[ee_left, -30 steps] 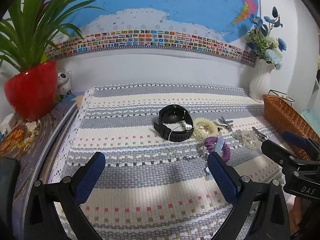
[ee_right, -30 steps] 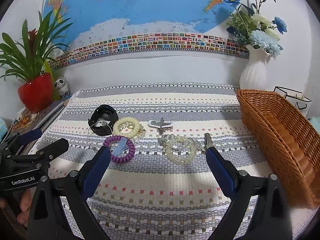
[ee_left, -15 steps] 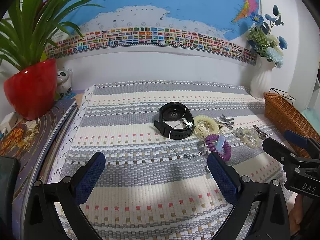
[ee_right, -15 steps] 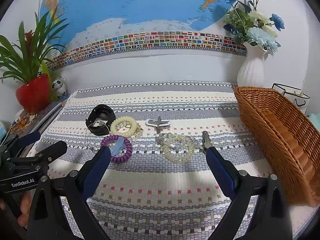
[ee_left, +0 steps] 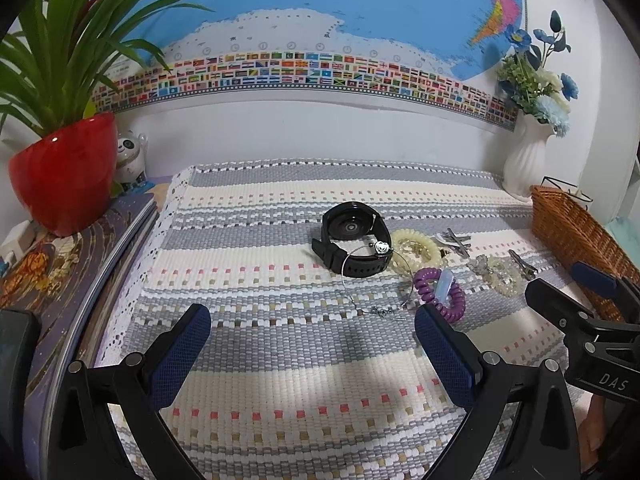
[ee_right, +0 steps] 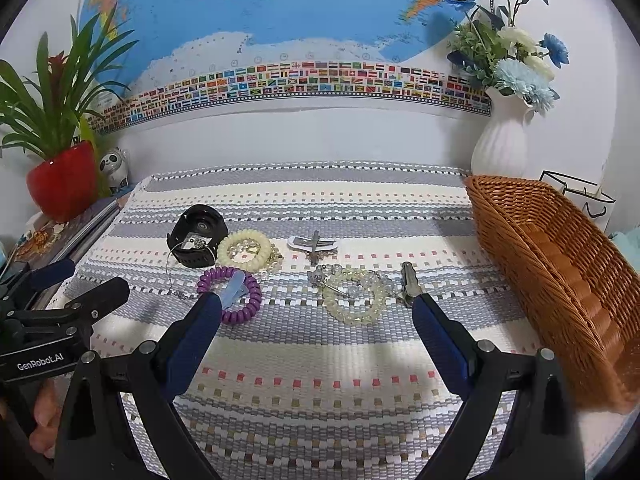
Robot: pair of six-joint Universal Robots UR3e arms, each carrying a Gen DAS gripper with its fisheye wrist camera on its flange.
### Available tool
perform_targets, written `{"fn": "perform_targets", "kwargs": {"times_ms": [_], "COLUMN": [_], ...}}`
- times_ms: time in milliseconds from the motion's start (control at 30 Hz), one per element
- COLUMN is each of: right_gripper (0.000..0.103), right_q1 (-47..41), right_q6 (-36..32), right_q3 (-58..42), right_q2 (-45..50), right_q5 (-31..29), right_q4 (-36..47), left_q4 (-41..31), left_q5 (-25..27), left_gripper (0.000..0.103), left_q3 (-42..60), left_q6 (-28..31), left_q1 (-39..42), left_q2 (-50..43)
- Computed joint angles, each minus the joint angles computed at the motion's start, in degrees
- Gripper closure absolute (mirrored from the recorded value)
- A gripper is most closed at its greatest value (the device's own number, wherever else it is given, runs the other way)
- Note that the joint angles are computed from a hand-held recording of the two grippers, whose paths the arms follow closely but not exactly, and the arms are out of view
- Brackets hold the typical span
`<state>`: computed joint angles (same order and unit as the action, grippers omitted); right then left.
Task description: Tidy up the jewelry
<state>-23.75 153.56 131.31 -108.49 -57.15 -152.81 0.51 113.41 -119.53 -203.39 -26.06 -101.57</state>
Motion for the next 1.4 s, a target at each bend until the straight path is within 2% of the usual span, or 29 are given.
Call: {"fn": "perform_targets", "kwargs": {"times_ms": [900, 967, 1067, 1133, 1267, 1300, 1333, 1400], "right_gripper": [0.006, 0.006, 0.006, 0.007, 0.011, 0.011, 0.012, 0.014], "right_q1": [1.0, -1.2, -6.6, -8.6, -11.3, -11.7, -11.8, -11.6], "right_q6": [0.4, -0.2, -5.1, -7.7, -12.3, -13.2, -13.7, -14.7], "right_q3": [0.2, 0.3, -2.1, -3.1, -4.1, -4.6, -5.0, -5.6], "right_q2": [-0.1, -1.1, -2.5, -2.7, -2.0, -1.6, -1.2, -0.3], "right_q5": [-1.3, 1.4, 7.8, 8.7, 9.4, 9.5, 9.5, 8.9], "right_q4": [-1.0, 0.9, 12.3, 15.7, 17.2, 17.8, 18.0, 17.9], "left_q4": [0.1, 1.0, 2.2, 2.8, 0.6, 0.0, -1.9, -6.4], "left_q5": [0.3, -0.9, -4.6, -6.3, -3.3, -3.8, -5.7, -10.8], "left_gripper": [0.002, 0.002, 0.002, 0.002, 0.002, 0.007, 0.016, 0.027], "left_q3": [0.3, -0.4, -1.9, -2.9, -1.0, -0.5, 0.2, 1.7], "left_q6": [0.3, 1.1, 3.6, 6.6, 10.5, 11.2, 11.9, 12.3], "left_q1": [-0.3, 0.0, 1.0, 0.9, -1.9, -2.0, -1.6, 0.3], "left_q2": [-0.2, 0.2, 1.9, 3.0, 2.5, 2.5, 3.0, 4.3]}}
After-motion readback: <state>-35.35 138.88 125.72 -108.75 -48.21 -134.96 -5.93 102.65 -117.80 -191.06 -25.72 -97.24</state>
